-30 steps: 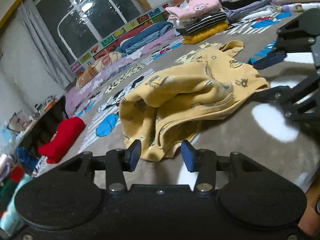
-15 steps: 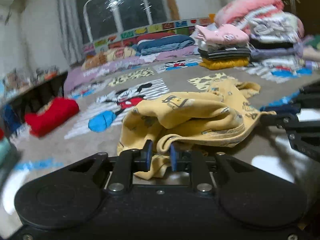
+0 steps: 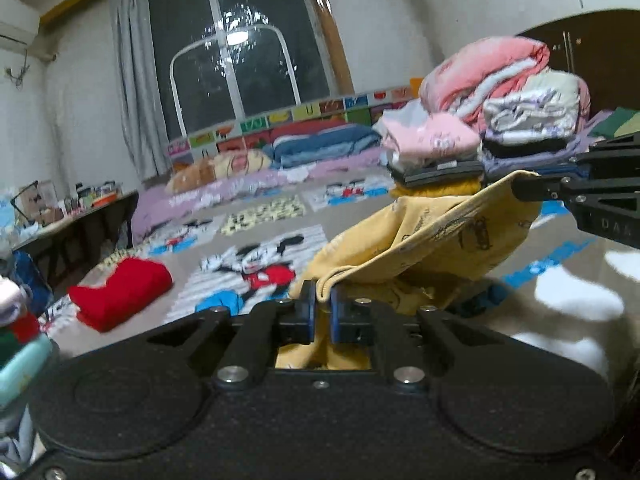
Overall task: Fold clothes
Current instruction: 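Lift the yellow garment with both grippers and shake it open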
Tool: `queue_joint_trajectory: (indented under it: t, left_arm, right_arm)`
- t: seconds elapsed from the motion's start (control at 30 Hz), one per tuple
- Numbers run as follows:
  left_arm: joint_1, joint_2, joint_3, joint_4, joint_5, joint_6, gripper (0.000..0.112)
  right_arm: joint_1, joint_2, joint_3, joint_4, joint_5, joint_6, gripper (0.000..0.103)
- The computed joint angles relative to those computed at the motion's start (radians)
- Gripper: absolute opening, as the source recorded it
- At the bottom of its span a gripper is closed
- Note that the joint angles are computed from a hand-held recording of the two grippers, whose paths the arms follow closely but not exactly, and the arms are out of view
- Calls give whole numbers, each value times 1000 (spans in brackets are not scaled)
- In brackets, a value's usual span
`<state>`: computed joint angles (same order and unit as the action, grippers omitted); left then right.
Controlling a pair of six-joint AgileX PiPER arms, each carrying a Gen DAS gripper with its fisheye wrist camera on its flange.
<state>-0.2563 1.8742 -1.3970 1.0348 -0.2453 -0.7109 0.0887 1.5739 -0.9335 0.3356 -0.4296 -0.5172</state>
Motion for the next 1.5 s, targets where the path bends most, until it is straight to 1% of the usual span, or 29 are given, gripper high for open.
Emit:
queue_joint_trajectory:
  t: [0.2,0.27,0.37,0.47,0.5,0.6,0.7,0.93,1.03,1.13,1.2,1.27,1.37,1.43,1.5]
  left_arm:
    - [17,-74,32,-3,-48,-6,6]
    - [17,-100,43,-31,-56,22,6]
    - [29,-132,44,29,-73,-51,6]
    - [55,-156,28,172,-108,-240,6]
    - [70,-168,26,222,-131,-309,6]
    - [98,-198,21,277,-181,-400,6]
    - [108,-230,26,270,-204,-400,6]
    - [150,-271,14,301,-290,-460,6]
    - [176,-280,1,301,-347,-486,6]
    - [186,-273,-17,284,-374,-486,6]
    - [190,-255,-40,294,-383,-516,6]
    - [188,-223,-74,314,-377,-537,6]
    - [162,-151,-143,382,-315,-599,6]
    - [144,-95,-201,453,-276,-674,6]
    - [125,-26,-280,554,-242,-782,6]
  right_arm:
    - [-11,-102,30,-69,-16,43,8]
    - [-15,-129,33,-84,-18,51,8]
    - [-27,-164,23,-121,-3,84,8]
    - [-40,-193,12,-165,15,121,8]
    - [-48,-204,8,-192,22,146,8]
    - [-64,-237,-3,-264,48,214,8]
    - [-70,-274,-12,-307,67,249,8]
    - [-83,-340,-38,-376,95,301,8]
    - [-98,-375,-47,-463,110,386,8]
    - [-122,-401,-62,-581,113,511,8]
    - [-138,-391,-82,-651,117,573,8]
    - [-153,-380,-102,-720,119,633,8]
    - [-176,-314,-145,-814,133,714,8]
    - [-188,-250,-185,-882,150,778,8]
    - [-196,-183,-226,-950,163,843,8]
